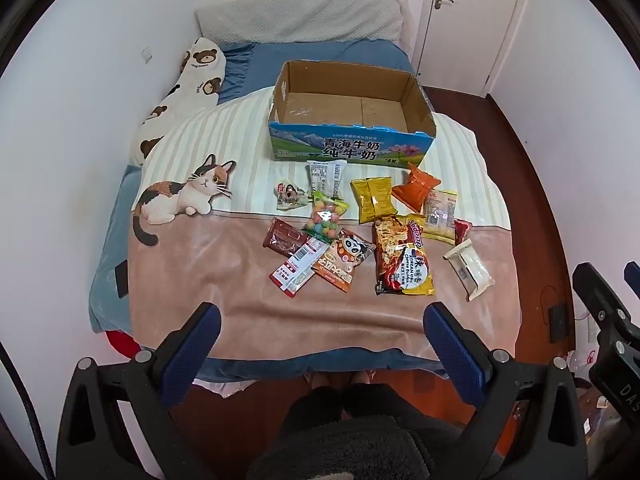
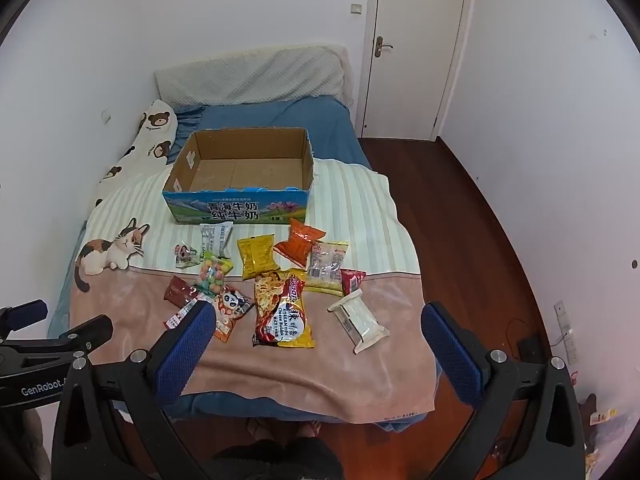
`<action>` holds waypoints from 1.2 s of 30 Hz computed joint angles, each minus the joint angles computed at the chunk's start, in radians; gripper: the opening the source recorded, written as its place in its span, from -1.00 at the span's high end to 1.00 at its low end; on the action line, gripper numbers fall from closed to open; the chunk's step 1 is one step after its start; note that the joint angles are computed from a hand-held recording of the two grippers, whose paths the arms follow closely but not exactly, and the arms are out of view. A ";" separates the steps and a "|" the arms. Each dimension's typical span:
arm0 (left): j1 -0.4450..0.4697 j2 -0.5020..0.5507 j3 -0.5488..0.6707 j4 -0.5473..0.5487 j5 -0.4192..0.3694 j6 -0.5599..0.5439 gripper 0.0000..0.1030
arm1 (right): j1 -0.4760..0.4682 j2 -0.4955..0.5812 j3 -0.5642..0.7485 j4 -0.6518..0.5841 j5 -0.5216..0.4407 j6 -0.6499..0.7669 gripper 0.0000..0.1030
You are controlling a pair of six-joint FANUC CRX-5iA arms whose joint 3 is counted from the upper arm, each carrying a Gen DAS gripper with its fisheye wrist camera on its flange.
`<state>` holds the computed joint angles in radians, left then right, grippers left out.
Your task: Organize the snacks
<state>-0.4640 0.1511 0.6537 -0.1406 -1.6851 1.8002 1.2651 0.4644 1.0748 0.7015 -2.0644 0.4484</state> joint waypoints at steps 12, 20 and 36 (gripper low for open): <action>0.006 -0.002 -0.006 0.014 0.007 0.004 -1.00 | 0.000 -0.016 -0.019 -0.018 0.012 -0.013 -1.00; 0.005 0.005 0.021 0.002 -0.003 0.011 -1.00 | -0.001 0.035 0.071 -0.009 -0.017 0.021 -1.00; 0.028 -0.026 -0.022 0.026 0.014 -0.008 -1.00 | -0.006 0.063 0.116 -0.014 -0.025 0.038 -1.00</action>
<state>-0.4361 0.1247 0.6319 -0.1148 -1.6713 1.7925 1.2594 0.5274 1.1904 0.6880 -2.0898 0.4867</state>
